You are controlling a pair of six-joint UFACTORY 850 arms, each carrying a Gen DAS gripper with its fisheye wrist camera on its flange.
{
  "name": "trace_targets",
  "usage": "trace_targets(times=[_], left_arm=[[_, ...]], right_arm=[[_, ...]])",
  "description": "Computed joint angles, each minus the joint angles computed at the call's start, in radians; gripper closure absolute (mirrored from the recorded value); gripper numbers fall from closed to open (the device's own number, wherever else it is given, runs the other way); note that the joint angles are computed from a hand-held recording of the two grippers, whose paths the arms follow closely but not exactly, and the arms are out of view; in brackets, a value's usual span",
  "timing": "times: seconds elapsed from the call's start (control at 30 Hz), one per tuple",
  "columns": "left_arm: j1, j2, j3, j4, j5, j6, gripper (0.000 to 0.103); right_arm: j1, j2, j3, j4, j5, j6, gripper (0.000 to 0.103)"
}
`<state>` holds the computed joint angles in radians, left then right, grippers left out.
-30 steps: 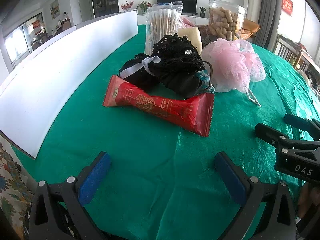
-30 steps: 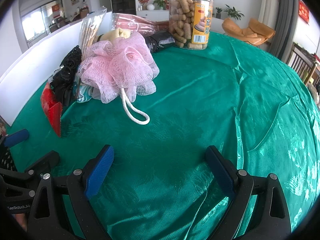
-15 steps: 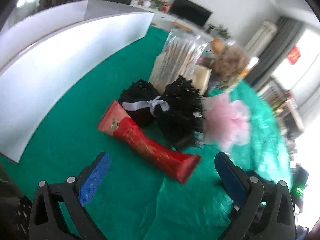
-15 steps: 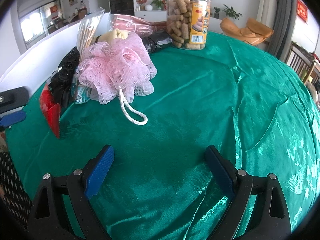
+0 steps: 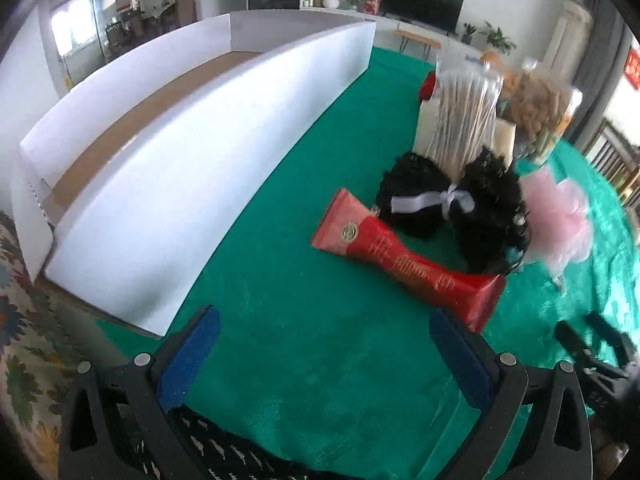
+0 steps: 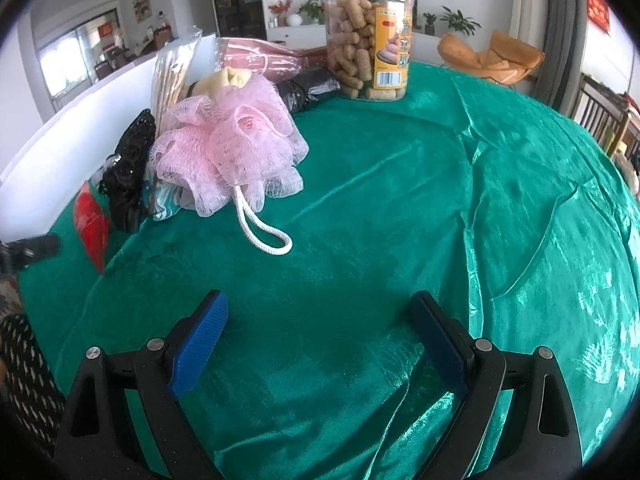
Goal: Organize soft objects
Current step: 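Close left tool on the red snack packet while right tool grasps the pink bath puff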
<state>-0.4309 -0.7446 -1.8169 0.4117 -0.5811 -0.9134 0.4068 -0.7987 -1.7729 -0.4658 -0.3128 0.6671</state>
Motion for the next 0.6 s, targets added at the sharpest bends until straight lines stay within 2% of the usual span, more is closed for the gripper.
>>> trace_targets(times=[0.13,0.23,0.3,0.47,0.53,0.6], left_arm=[[0.01,-0.05,-0.079,-0.157,0.006,0.138,0.0],[0.012,-0.133,-0.212,-0.237,-0.041,0.141,0.0],[0.009,-0.211,-0.338,-0.266,-0.101,0.16,0.0],[0.037,-0.384,-0.616,-0.503,-0.194,0.514,0.0],[0.047,-0.421,-0.686,-0.507,-0.239,0.581,0.0],[0.057,-0.441,-0.726,-0.435,-0.289,0.562,0.0]], right_arm=[[0.001,-0.002,-0.004,-0.005,-0.005,0.002,0.009],[0.001,-0.002,-0.003,-0.003,-0.003,0.001,0.01],[0.001,-0.002,-0.003,-0.003,-0.004,0.001,0.01],[0.001,-0.001,-0.002,-0.001,-0.002,0.0,0.009],[0.001,0.0,-0.001,-0.001,-0.003,0.0,0.009],[0.0,-0.001,-0.001,0.002,-0.001,-0.002,0.009]])
